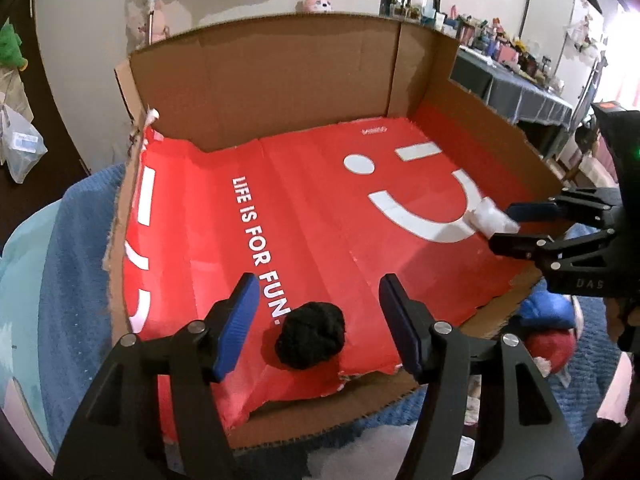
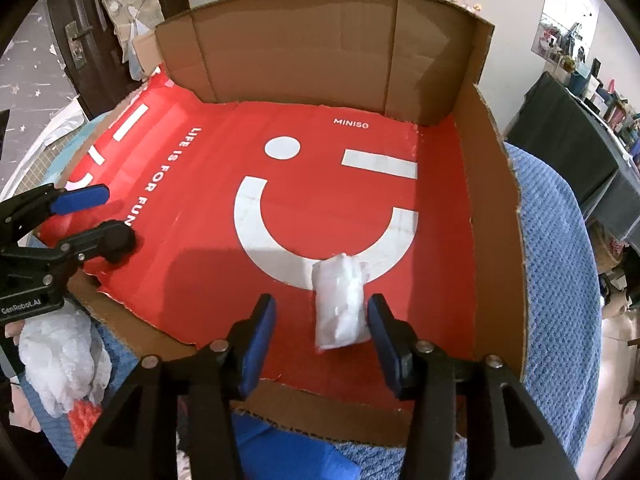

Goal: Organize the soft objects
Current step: 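Withdraw both tools from the box back toward the remaining items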

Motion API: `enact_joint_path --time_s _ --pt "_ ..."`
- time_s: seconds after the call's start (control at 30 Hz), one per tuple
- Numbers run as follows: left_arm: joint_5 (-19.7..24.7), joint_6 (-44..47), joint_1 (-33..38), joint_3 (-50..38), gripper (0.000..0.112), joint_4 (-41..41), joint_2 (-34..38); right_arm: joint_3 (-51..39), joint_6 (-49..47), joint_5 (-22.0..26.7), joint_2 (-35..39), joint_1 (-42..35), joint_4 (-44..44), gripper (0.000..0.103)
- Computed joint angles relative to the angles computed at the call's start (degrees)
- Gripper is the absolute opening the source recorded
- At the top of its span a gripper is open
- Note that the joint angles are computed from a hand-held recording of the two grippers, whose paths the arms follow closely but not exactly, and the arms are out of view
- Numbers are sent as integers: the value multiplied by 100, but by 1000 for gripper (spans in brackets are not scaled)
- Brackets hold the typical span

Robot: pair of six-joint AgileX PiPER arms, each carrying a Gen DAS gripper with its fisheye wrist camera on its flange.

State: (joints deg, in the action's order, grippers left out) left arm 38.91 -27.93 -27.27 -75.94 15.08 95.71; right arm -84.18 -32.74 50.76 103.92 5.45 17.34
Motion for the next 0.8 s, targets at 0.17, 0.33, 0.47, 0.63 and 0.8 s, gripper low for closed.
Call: enact_joint_path --time_s 0.17,0.33,0.47,0.63,0.8 --pt "30 -711 -336 248 70 706 -539 249 -241 -22 -471 -109 332 66" --pt "163 -1760 -937 569 78 1667 -1239 723 -801 -203 -1291 -318 936 84" --pt "572 -2959 -1694 825 83 2792 -1715 1371 -1647 -463 -2208 -624 1825 102" --pt "1483 -4568 -2896 1214 85 4143 -2160 2420 -2389 -1179 -3554 -772 2530 103" --pt "3039 -6040 -4392 1603 95 5332 -2248 3069 -2887 -995 -4361 -1139 3190 103"
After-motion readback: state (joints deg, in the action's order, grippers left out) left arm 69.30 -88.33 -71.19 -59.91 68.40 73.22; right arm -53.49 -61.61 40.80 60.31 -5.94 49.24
